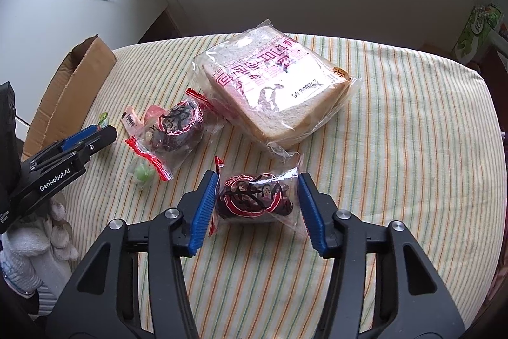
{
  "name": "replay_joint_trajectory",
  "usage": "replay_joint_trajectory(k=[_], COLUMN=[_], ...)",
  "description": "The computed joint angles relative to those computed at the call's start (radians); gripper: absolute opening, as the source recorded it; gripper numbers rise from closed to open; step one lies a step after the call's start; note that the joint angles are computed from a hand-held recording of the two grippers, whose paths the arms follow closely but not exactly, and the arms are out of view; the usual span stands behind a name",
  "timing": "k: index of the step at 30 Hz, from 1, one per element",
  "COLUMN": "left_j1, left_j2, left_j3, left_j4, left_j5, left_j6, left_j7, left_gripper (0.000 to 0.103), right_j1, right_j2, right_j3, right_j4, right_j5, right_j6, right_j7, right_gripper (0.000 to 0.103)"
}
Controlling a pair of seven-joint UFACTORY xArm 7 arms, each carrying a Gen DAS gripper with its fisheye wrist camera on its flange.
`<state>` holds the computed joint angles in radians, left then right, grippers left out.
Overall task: Organize snacks
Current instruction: 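Grasp the red-wrapped pastry with the right gripper while the left grasps the green egg candy, then carry the pastry and egg candy over the cardboard box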
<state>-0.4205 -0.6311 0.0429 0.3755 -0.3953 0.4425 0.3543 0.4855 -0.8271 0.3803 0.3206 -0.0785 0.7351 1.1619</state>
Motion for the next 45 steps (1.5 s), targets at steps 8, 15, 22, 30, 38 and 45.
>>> replay_joint_trajectory(k=[8, 15, 22, 30, 38, 45], left_j1=[-0.002, 0.007, 0.043, 0.127, 0.213, 0.282], left_j2=[-0.038, -0.102, -0.141, -0.174, -0.172, -0.141], left_j3=[0.008, 0.022, 0.059, 0.102, 0.147, 0.187], left_j4=[-0.002, 0.013, 0.058, 0.082, 0.101, 0.115], left_j5=[-0.007, -0.007, -0.011, -0.009, -0.001, -0.01], left_j6=[0.027, 0.097, 0.171, 0.23, 0.263, 0.282], left_j7=[0.004, 0.009, 0.05, 0.106, 0.167, 0.217], left_gripper=[0.044, 0.044, 0.044, 0.044, 0.044, 0.044], right_j1=[0.018, 0.009, -0.026, -0.084, -0.106, -0.079], right_j2=[-0.074, -0.1, -0.054, 0.143, 0.354, 0.568], right_j3=[0.005, 0.02, 0.034, 0.068, 0.086, 0.073], right_j4=[0.0, 0.037, 0.131, 0.292, 0.46, 0.64], right_j5=[0.004, 0.003, -0.02, -0.076, -0.163, -0.264], right_j6=[0.065, 0.111, 0.119, 0.031, -0.037, -0.064], right_j7=[-0.003, 0.003, -0.021, -0.045, -0.046, -0.042], right_gripper=[0.054, 0.054, 0.054, 0.054, 0.054, 0.054])
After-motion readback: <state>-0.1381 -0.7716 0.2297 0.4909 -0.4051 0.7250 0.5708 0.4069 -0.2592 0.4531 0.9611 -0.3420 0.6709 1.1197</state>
